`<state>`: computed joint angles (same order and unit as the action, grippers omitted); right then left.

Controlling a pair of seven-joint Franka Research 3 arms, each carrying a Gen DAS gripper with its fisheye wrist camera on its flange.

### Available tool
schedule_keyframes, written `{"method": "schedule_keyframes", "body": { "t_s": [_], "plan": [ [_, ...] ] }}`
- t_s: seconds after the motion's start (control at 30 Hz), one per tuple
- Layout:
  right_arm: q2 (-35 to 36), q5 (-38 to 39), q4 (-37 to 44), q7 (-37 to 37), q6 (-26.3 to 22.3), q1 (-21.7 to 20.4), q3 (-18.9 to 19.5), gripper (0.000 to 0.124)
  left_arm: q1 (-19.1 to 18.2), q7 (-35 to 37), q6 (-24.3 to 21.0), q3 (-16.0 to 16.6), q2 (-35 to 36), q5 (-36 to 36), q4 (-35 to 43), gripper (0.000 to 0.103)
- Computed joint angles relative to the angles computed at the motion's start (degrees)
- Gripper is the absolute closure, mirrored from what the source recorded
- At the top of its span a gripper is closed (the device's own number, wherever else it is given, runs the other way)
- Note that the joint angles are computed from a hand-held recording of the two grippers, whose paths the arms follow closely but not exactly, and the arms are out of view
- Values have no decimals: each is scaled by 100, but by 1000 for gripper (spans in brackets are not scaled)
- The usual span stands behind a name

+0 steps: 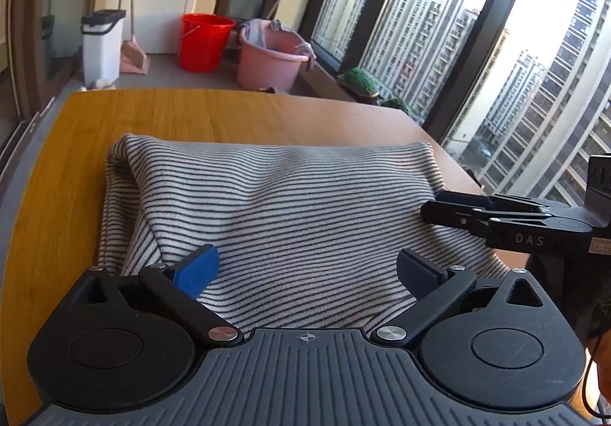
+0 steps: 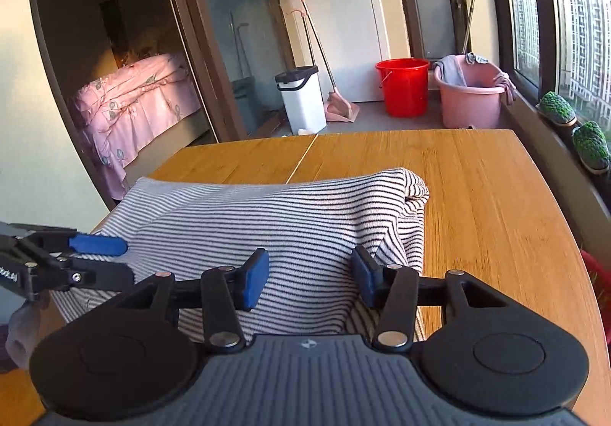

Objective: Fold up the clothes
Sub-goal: 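Open the right tool and press the folded shirt flat with both tools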

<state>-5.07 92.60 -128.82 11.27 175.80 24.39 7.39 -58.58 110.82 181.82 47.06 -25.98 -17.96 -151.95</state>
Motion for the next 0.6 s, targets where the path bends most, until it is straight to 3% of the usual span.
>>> {"method": "schedule_keyframes", "body": {
  "t_s": [0.2,0.33,0.43,0.5,0.57,0.6],
  "plan": [
    [-300,-35,-309,225,9,70,49,69,-104,109,52,111,69,76,48,0],
    [-661,-906,-759,1124,-31,260,145,51,-421,283,288,464,352,259,203,0],
    [-1032,-1726,-1075,1617,-515,469,99,38,-957,265,492,1070,583,461,429,0],
    [-1235,-1961,-1163,1665,-833,624,-30,36,-1050,112,335,1234,449,540,523,0],
    [-1422,-2168,-1226,1689,-1157,757,-137,33,-864,-2,104,1121,146,526,503,0],
    [-1481,-2148,-1223,1622,-1171,819,-191,26,-700,-8,-20,993,-59,490,431,0]
  ]
}}
